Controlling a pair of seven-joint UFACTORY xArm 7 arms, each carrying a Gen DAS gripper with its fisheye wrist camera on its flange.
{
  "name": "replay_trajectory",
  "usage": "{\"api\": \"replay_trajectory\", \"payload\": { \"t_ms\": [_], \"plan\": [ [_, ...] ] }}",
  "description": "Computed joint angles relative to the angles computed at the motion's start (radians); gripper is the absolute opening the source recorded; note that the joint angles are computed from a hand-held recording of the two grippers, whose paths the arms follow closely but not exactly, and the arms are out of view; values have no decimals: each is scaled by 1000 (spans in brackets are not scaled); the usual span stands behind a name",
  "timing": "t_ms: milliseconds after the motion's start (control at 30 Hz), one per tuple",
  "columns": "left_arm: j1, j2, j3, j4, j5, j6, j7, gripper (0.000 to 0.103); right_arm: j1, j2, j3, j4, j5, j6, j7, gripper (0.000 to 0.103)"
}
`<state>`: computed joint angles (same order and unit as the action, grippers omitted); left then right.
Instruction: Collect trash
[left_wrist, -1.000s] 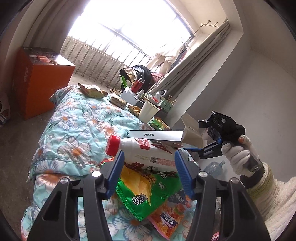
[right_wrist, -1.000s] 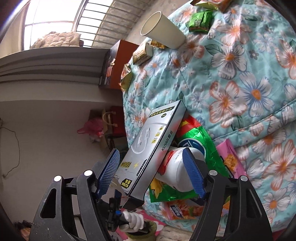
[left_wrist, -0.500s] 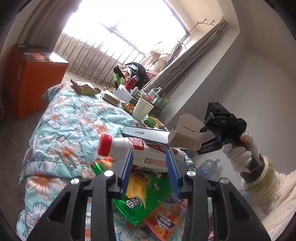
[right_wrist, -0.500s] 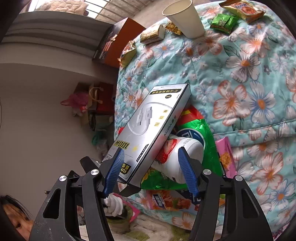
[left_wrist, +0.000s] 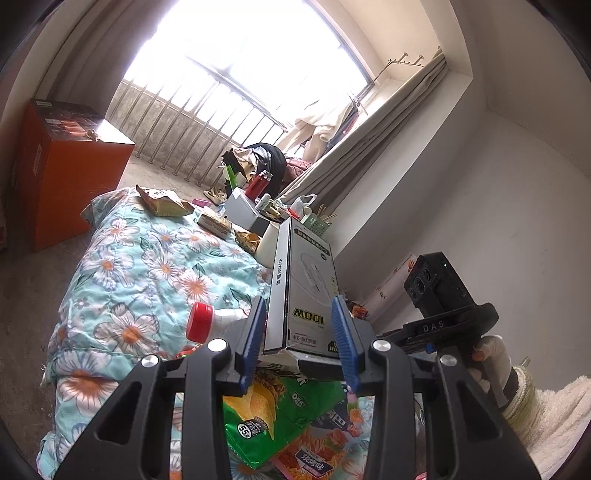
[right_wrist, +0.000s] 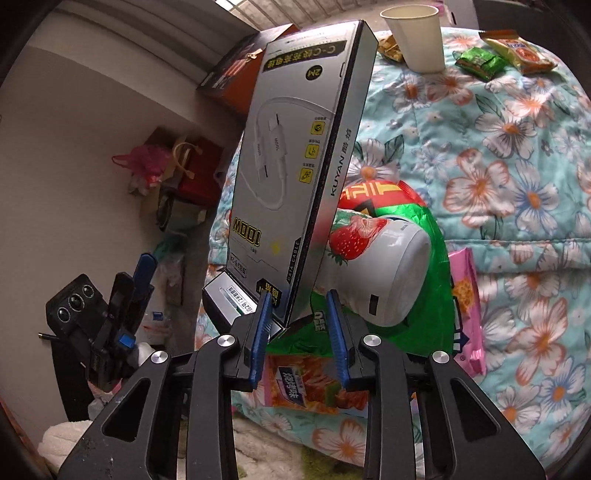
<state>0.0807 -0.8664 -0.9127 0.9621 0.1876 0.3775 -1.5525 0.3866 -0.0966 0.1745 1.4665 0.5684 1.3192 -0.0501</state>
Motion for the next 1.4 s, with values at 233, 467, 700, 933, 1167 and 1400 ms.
{"api": "replay_trajectory", "payload": {
  "t_ms": [233,467,700,933,1167,1400],
  "plan": [
    [53,156,-56,98,37,0,74,36,4,-81,-13,-151,69,-96,-33,26],
    [80,270,-137,133,74,50,59,36,6,-164,-40,-214,85,-156,-125,40],
    [20,286,-112,97,98,70,12,36,22,-157,-25,-172,26,-239,-175,50],
    [-84,271,-41,38,108,92,-61,36,52,-97,27,-107,-90,-296,-182,51],
    [-186,243,20,-34,108,89,-137,36,92,66,56,109,-155,-222,-245,66],
    [-225,243,35,-56,130,108,-192,38,232,509,105,706,-390,205,-279,68]
  ]
}}
